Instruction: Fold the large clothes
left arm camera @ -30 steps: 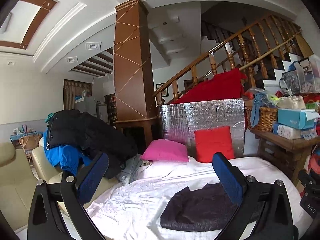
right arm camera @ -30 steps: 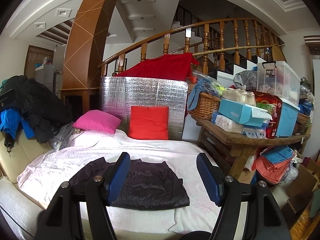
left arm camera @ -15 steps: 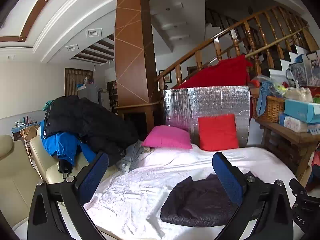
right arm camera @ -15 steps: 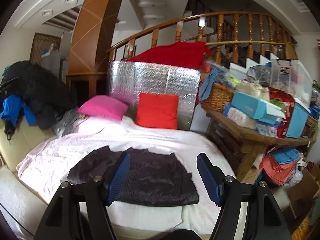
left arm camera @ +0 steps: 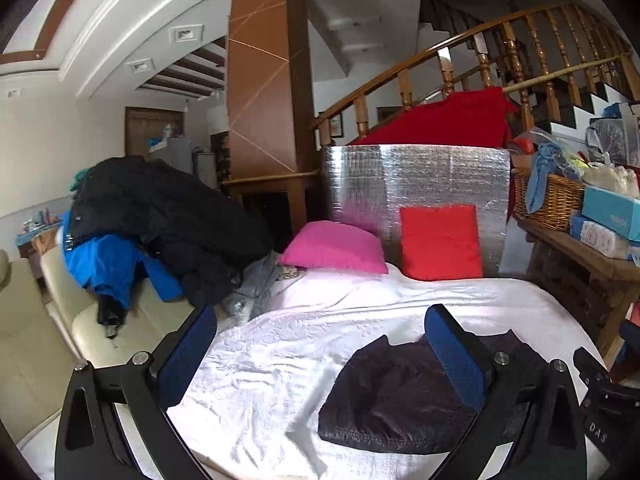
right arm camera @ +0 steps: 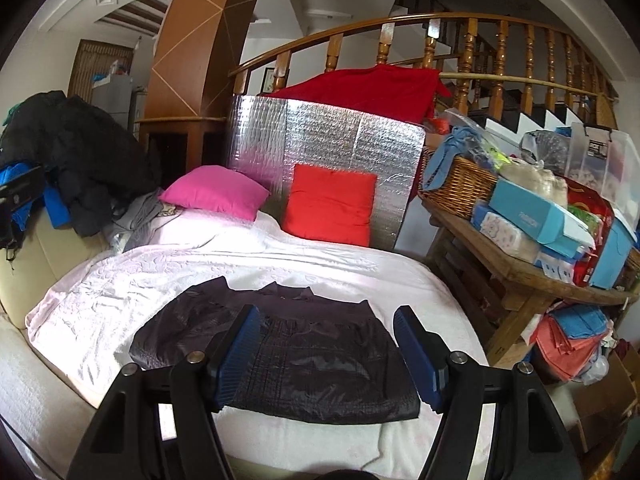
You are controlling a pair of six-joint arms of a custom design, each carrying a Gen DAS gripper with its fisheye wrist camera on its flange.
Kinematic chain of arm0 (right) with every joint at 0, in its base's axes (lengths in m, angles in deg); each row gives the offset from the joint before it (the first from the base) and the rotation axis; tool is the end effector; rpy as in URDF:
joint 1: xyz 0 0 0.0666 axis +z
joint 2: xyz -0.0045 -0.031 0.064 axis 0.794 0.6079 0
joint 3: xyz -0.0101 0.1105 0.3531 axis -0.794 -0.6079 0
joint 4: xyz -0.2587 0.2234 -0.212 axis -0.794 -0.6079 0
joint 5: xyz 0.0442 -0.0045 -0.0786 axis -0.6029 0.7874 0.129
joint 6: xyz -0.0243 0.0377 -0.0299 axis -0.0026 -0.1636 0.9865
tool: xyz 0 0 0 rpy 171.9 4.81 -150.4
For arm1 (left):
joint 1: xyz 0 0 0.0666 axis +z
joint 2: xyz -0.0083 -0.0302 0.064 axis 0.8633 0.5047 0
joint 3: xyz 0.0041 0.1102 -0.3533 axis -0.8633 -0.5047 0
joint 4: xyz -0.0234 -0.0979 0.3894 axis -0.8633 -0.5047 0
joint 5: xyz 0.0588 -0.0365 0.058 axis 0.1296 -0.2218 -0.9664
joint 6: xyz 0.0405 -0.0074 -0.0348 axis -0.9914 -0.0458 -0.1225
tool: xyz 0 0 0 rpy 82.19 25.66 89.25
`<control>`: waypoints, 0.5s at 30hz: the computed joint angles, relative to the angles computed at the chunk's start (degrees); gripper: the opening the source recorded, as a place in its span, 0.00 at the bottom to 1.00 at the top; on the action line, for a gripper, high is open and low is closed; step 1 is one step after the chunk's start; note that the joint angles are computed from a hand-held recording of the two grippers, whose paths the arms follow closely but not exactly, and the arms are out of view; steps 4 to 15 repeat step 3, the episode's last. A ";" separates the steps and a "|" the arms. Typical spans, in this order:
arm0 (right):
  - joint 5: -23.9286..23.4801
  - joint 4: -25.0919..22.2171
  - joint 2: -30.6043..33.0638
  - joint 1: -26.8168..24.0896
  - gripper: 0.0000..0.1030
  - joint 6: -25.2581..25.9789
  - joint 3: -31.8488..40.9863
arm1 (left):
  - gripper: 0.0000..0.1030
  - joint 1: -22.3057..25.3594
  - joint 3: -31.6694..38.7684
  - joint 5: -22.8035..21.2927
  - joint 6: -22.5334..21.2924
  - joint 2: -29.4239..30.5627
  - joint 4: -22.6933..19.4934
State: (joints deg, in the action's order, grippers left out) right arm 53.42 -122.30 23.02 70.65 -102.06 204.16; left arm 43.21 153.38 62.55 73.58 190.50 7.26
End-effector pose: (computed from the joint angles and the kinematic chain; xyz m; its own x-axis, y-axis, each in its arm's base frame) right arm 0.4650 0.1237 0.6497 -0.4483 0.0867 -0.8897 0.5153 0.8383 -0.1780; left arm 0.5525 -0.1647 0.6991 -0.2279 0.1347 -0.9643 0.3156 0.9471 0.0577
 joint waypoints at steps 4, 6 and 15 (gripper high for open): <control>-2.63 3.72 -0.25 -3.03 0.71 1.31 -2.05 | 1.00 0.47 8.29 -1.28 1.07 7.14 -1.70; -2.63 3.72 -0.25 -3.03 0.71 1.31 -2.05 | 1.00 0.47 8.29 -1.28 1.07 7.14 -1.70; -2.63 3.72 -0.25 -3.03 0.71 1.31 -2.05 | 1.00 0.47 8.29 -1.28 1.07 7.14 -1.70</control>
